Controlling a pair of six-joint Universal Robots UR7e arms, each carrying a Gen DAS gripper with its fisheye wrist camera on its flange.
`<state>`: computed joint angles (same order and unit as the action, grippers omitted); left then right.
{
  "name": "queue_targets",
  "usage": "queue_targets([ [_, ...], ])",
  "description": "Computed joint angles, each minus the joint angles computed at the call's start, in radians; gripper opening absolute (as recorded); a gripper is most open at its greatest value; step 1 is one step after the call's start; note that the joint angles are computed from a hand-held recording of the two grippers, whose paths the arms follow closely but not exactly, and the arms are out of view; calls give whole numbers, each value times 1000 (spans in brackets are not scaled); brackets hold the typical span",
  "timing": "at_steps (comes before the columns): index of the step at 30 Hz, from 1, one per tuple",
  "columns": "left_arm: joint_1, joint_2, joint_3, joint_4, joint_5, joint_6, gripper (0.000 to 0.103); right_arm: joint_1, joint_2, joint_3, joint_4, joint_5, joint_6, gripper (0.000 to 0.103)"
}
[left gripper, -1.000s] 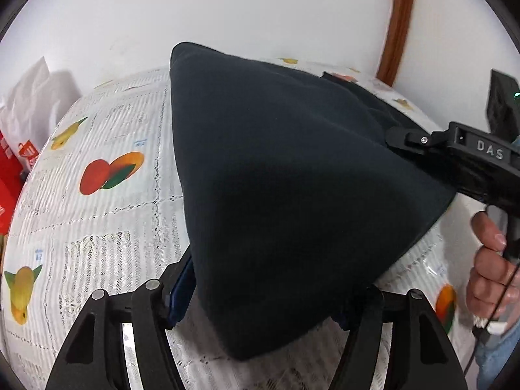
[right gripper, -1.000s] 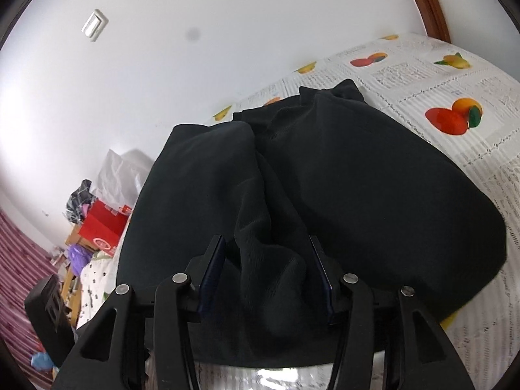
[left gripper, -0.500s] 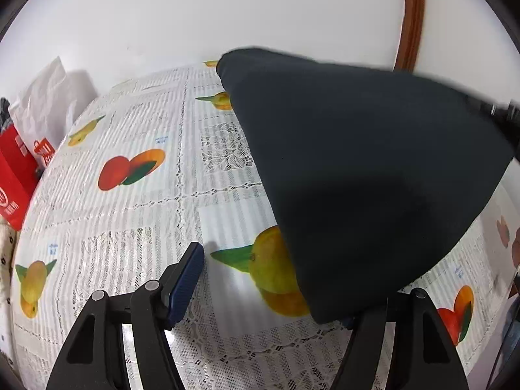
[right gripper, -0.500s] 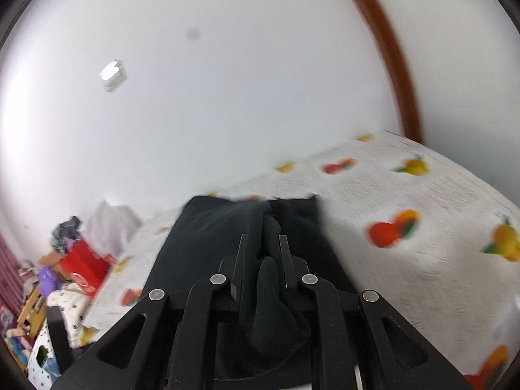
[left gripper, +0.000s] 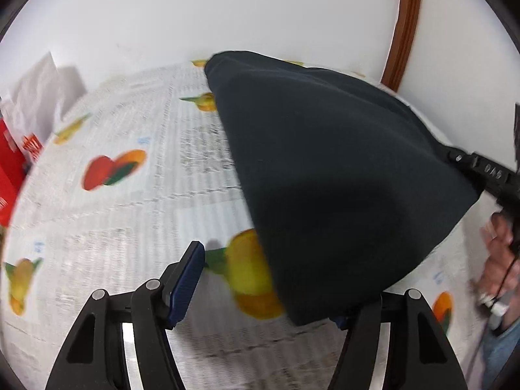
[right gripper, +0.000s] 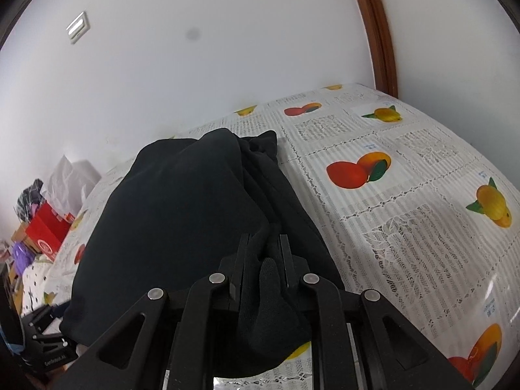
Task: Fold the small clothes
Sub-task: 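Carry the folded black sweatshirt with both grippers and lower it onto the bed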
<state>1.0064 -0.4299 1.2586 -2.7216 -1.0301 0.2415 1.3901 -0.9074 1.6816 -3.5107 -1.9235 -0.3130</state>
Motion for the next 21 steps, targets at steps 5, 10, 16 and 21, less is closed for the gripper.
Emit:
queue_targets([
  [5,-14,27,-5,-33,37,28,67,3,1,-4,16,-9,14,15],
  [10,-18,35,-10,-44,75,47,68,-3,-36,32,-27,65,-32,13],
  [16,-20,35,-7,-54,84,54,68,-12,-49,55,-130,51,-46,13],
  [21,-17,31,-7,-49,76,53,68,-7,-7,19,-76,-69,-64,15],
])
